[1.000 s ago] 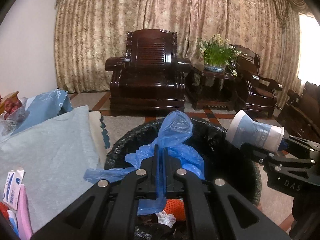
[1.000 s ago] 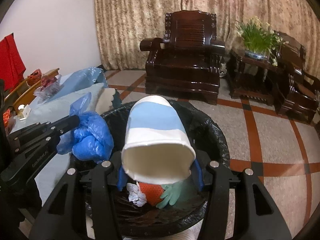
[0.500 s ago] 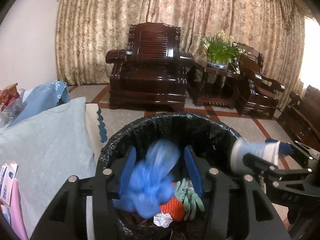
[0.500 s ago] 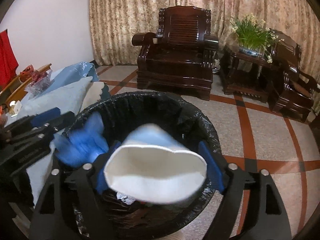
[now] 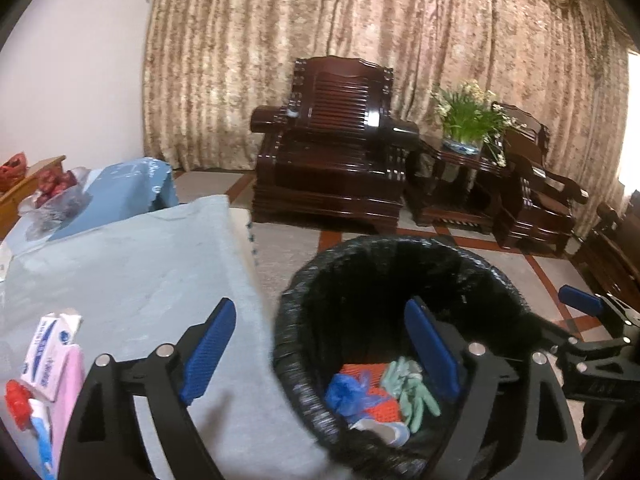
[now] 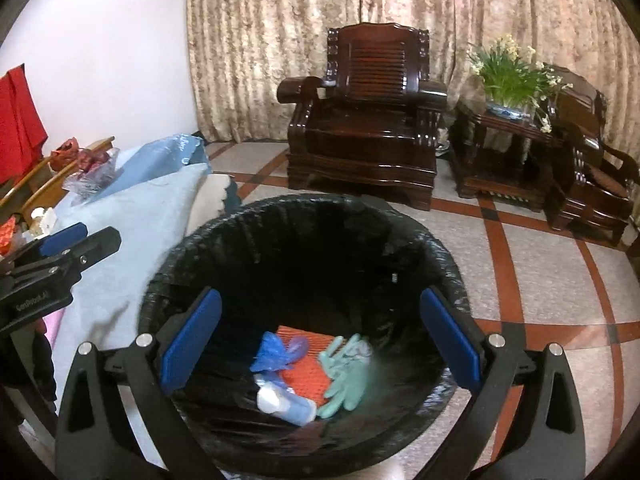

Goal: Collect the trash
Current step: 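Open the right tool to drop the cup while the left drops the bag, then move both tools back to the table and grasp the red plastic bag with the left tool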

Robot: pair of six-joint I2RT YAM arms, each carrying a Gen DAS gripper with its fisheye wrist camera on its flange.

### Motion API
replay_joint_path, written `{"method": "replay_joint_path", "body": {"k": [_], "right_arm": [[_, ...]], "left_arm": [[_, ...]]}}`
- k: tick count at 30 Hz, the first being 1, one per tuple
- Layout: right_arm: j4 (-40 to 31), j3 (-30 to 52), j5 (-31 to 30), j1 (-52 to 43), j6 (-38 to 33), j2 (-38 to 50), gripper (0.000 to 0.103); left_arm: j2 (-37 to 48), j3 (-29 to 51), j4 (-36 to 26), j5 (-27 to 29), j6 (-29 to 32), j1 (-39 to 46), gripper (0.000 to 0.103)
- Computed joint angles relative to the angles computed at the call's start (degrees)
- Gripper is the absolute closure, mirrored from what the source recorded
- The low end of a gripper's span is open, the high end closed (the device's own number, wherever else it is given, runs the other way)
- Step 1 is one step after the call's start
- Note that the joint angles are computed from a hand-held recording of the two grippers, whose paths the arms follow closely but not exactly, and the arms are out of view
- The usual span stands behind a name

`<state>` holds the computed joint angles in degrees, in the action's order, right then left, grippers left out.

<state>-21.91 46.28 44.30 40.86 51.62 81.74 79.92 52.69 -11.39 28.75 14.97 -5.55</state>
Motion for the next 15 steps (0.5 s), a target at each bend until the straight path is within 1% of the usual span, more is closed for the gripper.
{"method": "replay_joint_path", "body": {"k": [3, 8, 13, 15], "right_arm": [[0.2, 2.3, -0.1, 1.1, -0.3, 1.7, 0.006], [1.9, 7.5, -0.2, 3.2, -2.0, 6.5, 0.006], [4.4, 14.5, -1.1, 5.1, -5.1, 12.9, 0.006], [5.1, 18.4, -1.9, 5.8, -6.8, 16.3, 0.006]], "left_arm": [[-1.1, -0.4, -0.9, 2.1, 2.1, 4.2, 0.018], [-2.7, -1.2, -2.4, 6.0, 7.5, 14.2, 0.018], [-1.2, 0.0, -3.5, 8.7, 10.4, 24.3, 0.018], [0.2, 0.9, -3.5, 9.5, 11.2, 27.9, 0.018]]}}
